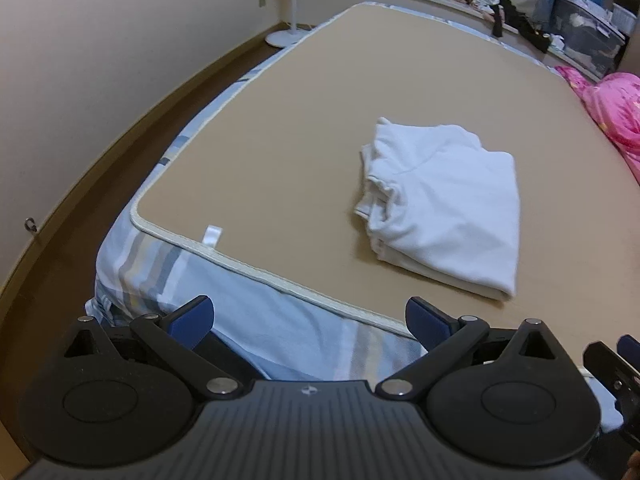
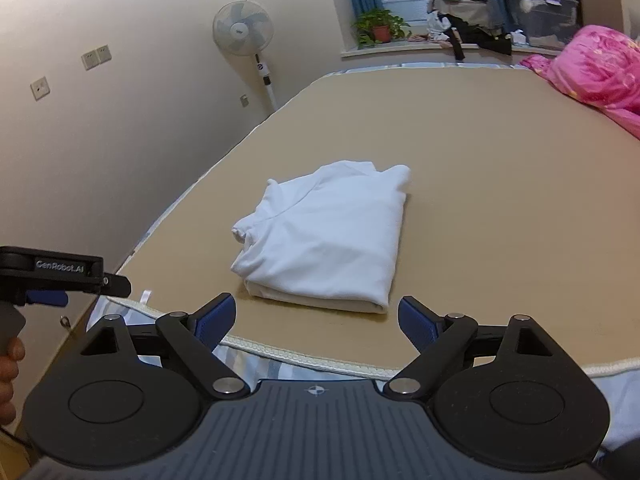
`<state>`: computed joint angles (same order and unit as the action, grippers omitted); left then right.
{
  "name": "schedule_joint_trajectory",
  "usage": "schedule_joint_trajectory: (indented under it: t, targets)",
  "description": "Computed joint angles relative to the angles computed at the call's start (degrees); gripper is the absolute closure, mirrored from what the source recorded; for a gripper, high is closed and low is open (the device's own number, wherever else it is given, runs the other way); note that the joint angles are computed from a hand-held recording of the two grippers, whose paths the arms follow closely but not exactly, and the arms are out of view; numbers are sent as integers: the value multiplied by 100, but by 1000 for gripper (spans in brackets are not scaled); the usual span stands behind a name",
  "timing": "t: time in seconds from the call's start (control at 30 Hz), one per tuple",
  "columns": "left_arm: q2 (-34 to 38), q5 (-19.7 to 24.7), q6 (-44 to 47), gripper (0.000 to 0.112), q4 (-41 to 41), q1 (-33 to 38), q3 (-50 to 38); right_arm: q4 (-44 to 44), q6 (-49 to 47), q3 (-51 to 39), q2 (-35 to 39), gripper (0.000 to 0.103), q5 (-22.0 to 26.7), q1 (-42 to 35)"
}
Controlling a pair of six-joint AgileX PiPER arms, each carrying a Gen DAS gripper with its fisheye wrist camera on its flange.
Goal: Fold small clothes
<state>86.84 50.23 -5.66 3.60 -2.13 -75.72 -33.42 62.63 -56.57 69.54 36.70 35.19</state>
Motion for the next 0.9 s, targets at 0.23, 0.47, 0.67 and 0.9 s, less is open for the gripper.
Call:
schedule_joint_trajectory:
  t: [0.23, 0.47, 0.67, 0.9]
  targets:
    - [158, 76, -233, 10, 253, -164, -190, 138, 32, 155, -27, 14, -231, -200]
    - [512, 31, -576, 10, 460, -392, -422, 1449, -1104, 194, 141, 14, -649, -915]
    - [870, 33, -683, 10, 543, -687, -715, 1954, -1706, 75, 362, 14, -718, -1314]
    - [1427, 133, -922, 10, 806, -982, -1229, 2674, -2647, -134, 781, 14, -901, -1858]
